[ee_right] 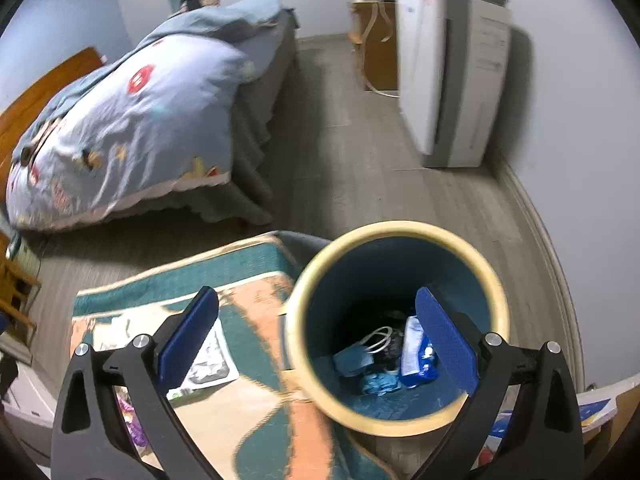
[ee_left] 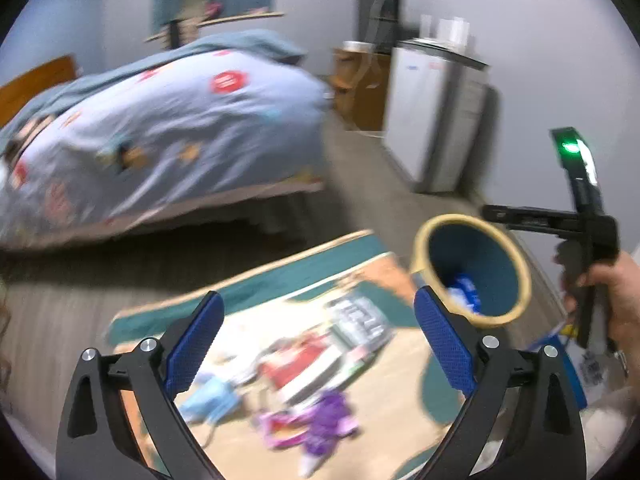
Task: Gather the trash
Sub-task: 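Carry the mask and wipes packet over the bin and open both tools, then grasp the blue face mask with the left tool while the right tool grasps the foil blister pack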
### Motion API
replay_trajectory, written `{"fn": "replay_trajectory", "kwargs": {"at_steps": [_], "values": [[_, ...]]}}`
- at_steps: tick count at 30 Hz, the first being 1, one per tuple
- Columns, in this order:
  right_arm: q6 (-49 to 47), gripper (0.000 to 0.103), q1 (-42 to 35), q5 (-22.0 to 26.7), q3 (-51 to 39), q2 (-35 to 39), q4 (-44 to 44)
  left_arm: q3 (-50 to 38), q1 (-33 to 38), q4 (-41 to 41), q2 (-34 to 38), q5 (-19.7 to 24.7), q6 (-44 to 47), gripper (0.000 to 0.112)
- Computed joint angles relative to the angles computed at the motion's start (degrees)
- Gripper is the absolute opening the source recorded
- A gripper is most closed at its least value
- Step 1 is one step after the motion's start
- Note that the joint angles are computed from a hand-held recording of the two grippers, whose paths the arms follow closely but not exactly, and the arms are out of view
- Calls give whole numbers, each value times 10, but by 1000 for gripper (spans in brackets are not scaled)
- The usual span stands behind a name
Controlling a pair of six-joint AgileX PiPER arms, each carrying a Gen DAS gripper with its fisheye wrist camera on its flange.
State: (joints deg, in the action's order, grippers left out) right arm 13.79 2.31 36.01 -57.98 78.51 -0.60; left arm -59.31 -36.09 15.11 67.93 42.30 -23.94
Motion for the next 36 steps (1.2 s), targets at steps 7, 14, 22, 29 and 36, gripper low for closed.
{"fn": "replay_trajectory", "kwargs": {"at_steps": [7, 14, 22, 29, 36], "values": [[87, 97, 116, 16, -29, 38, -54, 69, 186, -78, -37, -13, 125, 95], [152, 97, 201, 24, -70, 91, -81, 110, 339, -213, -18, -34, 282, 95], [188, 97, 281, 50, -125, 172, -130, 156, 354, -198, 32, -67, 349, 95], [200, 97, 270, 62, -136, 212, -118, 170, 348, -203, 69, -93, 376, 95], [195, 97, 254, 77, -143, 252, -101, 178, 342, -206, 105, -108, 395, 93]]}}
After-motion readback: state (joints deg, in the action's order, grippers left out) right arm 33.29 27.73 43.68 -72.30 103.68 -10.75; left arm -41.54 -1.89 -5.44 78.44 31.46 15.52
